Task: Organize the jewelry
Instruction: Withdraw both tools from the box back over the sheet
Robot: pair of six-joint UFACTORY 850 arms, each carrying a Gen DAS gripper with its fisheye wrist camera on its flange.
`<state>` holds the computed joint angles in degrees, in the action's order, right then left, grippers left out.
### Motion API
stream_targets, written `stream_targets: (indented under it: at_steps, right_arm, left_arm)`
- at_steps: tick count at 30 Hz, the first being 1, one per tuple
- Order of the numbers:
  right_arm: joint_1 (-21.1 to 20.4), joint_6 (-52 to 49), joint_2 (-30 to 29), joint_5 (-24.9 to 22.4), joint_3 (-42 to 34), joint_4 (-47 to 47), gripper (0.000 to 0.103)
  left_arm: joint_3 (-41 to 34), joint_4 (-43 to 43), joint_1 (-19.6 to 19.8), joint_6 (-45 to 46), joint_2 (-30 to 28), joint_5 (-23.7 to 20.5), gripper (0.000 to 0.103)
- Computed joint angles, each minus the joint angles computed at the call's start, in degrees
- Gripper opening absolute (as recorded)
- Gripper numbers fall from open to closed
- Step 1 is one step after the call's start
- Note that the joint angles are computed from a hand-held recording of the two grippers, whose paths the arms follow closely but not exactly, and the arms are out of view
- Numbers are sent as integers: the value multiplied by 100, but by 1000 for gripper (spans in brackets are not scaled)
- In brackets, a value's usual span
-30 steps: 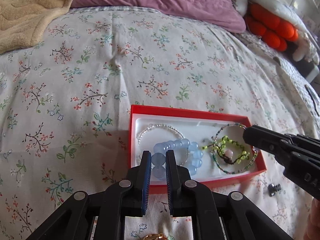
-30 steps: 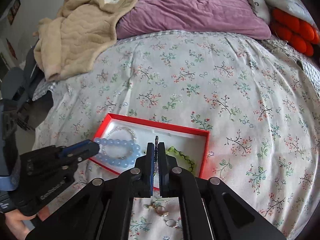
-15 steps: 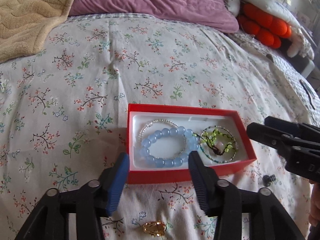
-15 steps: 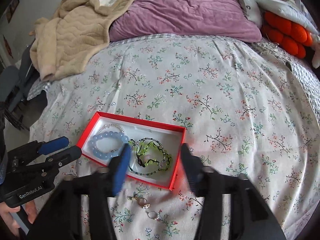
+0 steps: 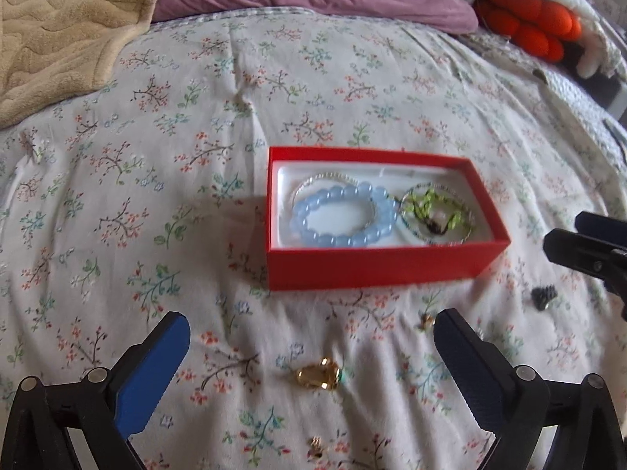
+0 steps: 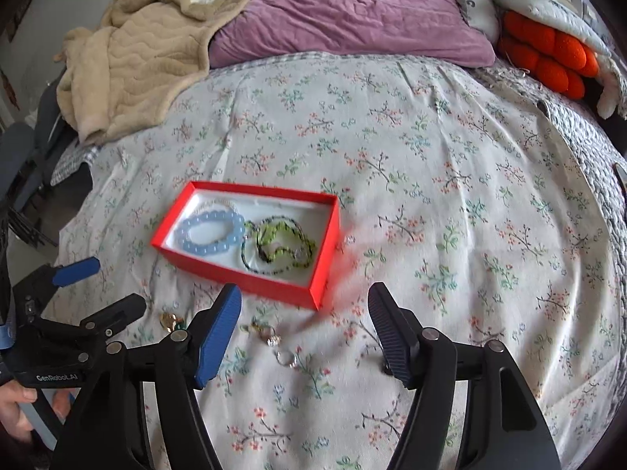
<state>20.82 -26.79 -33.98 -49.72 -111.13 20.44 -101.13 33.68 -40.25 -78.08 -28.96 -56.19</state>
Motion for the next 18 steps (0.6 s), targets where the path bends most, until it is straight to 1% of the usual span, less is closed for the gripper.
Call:
stream_targets:
  at_steps: [3, 6, 8, 12, 18]
  right_arm:
    - [-27, -121, 140, -76, 234, -23, 73]
    - [-104, -195, 174, -359, 344, 151, 75]
    - [-142, -188, 217, -426, 448, 181, 77]
    - [-195, -145, 360, -320, 725, 62, 79]
    - [-277, -131, 537, -110, 1133, -233, 80]
  left_arm:
    - [246, 59, -73, -153, 134, 142, 102]
    - [542, 40, -108, -399, 300, 287, 102]
    - [658, 25, -133, -474, 355, 294, 102]
    - [897, 14, -226, -431, 444, 185, 102]
    - [1342, -109, -311, -287, 608, 210, 102]
